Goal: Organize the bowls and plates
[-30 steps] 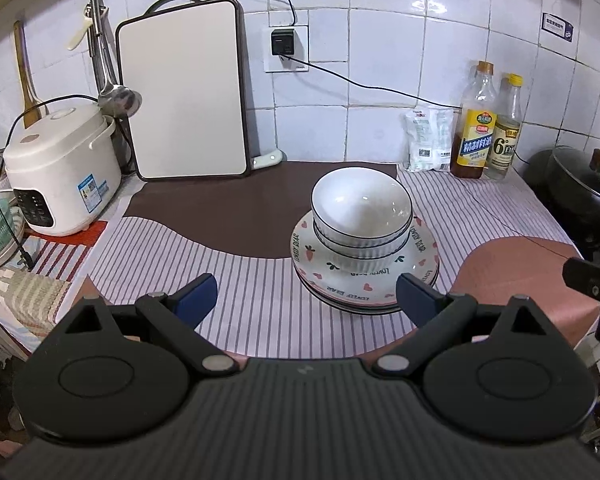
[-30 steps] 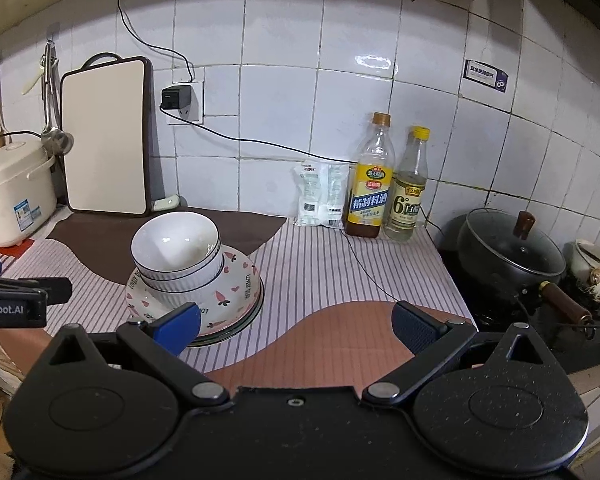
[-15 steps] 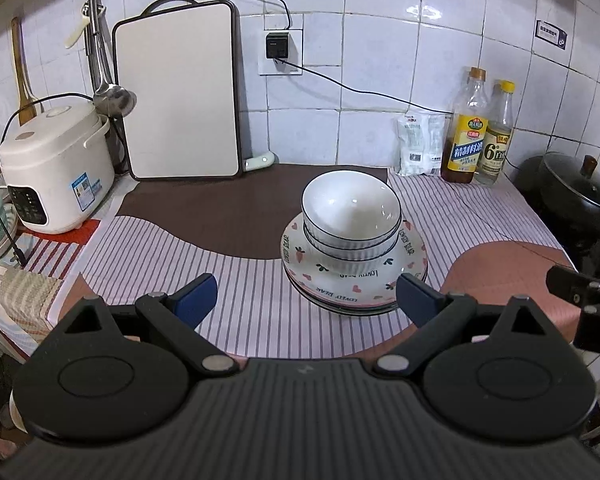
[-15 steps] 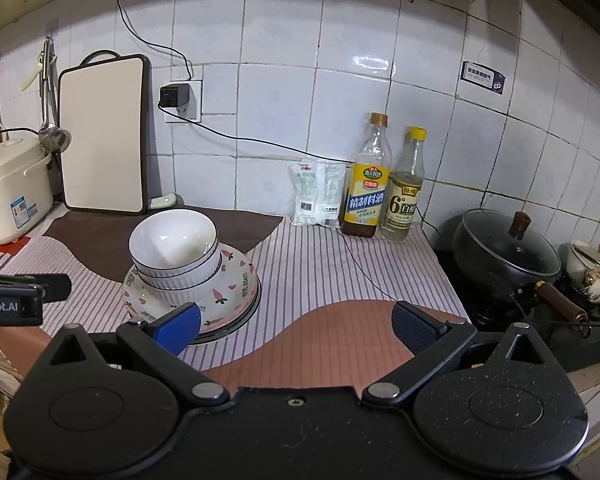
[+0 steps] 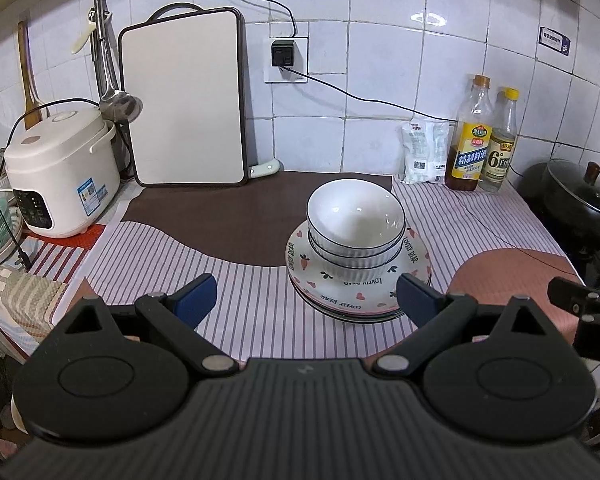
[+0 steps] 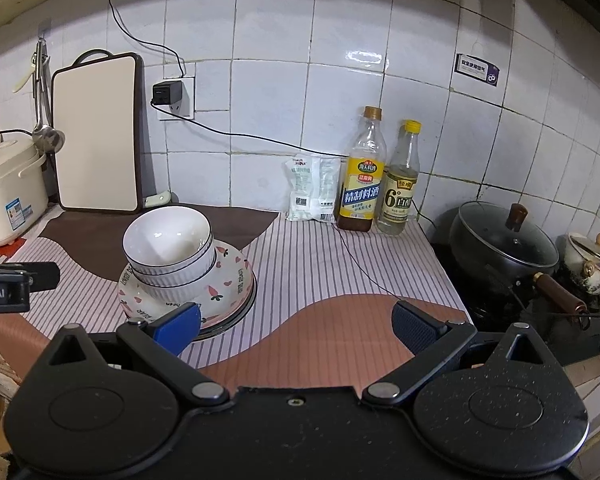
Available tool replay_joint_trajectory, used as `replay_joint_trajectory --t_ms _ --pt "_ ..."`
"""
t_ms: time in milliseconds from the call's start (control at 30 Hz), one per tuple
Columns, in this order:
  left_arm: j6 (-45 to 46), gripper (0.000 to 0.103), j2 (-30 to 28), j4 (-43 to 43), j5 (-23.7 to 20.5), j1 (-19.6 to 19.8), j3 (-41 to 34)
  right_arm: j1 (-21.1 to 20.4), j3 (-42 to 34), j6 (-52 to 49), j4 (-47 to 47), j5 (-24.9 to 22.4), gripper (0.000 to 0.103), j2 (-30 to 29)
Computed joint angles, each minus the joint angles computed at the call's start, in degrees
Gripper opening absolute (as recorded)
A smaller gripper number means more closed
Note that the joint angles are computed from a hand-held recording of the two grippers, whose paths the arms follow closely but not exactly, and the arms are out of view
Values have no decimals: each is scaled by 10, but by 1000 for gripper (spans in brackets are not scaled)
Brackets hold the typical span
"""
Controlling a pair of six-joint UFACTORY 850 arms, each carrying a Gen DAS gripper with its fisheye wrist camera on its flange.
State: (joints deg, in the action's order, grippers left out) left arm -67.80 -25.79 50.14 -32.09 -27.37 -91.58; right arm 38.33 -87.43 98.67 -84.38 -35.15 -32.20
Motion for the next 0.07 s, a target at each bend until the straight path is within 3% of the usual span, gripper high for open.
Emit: replay_joint_trajectory --t_ms 67 --pt "2 98 0 -1 0 0 -1 0 1 0 0 1 103 0"
